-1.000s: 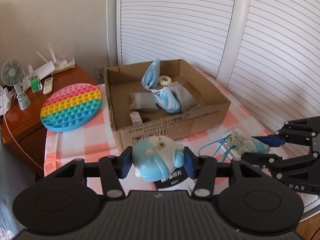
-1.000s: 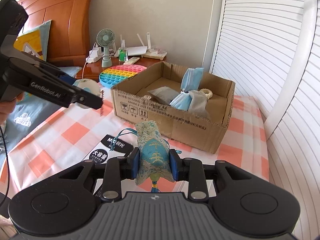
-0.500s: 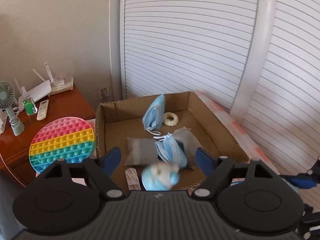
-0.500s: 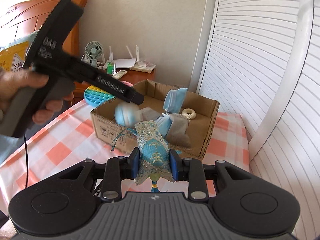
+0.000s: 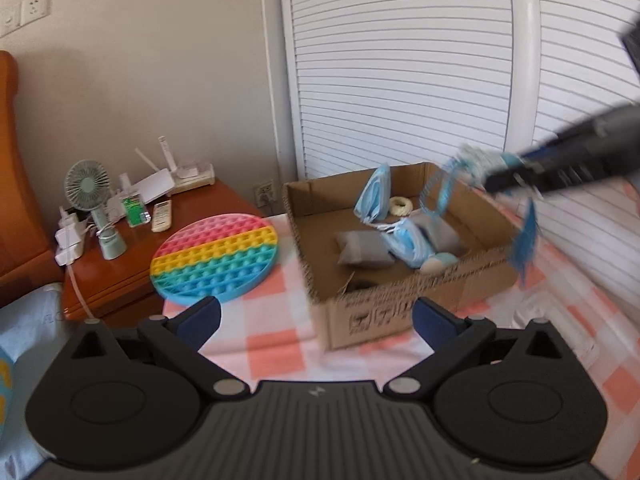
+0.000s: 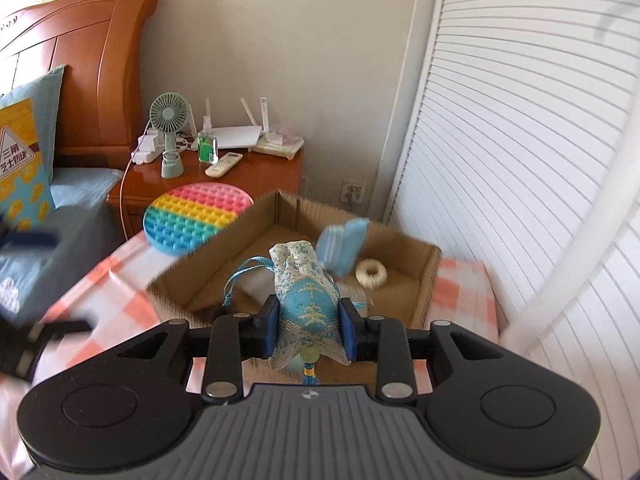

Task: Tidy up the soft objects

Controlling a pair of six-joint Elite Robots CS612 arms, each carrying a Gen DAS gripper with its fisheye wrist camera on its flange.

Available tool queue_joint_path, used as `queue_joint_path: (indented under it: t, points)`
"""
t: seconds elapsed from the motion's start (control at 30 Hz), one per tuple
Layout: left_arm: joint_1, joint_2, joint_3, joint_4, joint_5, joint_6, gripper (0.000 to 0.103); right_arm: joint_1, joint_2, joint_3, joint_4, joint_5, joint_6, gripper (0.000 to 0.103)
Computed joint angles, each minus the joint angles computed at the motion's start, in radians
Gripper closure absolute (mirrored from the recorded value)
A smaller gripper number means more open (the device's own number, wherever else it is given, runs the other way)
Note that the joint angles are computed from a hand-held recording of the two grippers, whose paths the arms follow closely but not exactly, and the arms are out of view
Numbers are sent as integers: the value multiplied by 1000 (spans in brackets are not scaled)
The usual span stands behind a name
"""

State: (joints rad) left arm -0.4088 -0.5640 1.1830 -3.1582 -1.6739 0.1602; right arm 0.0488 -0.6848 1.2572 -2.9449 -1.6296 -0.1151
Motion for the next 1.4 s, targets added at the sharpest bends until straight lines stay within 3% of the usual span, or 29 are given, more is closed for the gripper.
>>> queue_joint_path:
  t: [0.3,0.37,0.43,0.5,0.67,0.8,1.13,1.3,1.4]
  points:
    - [20,-39,122,-111,37,-36,1,22,193,-380,259,-19,9,63]
    - [22,-38,134,-132,58,-36,1,27,246,-470,291,-42,34,46]
    - [22,-37,142,-145,83,-32,1,33,289,-536,305,-85,50,10]
    - [23,-36,146,-152,105,-35,1,32,307,-559,307,-90,87,0]
    - [28,-39,152,-149,116,-59,1,29,271,-490,323,-41,136,0]
    - [29,-45,156,-149,111,-94,1,38,208,-371,262,-57,149,0]
    - [10,-80,184,-100,167,-168,1,74,26,-23,46,-179,201,0]
    - [-1,-102,205,-56,165,-188,1,106,-31,109,-47,-293,239,0]
    - [-10,-115,221,-46,160,-173,1,108,-71,182,-58,-263,317,0]
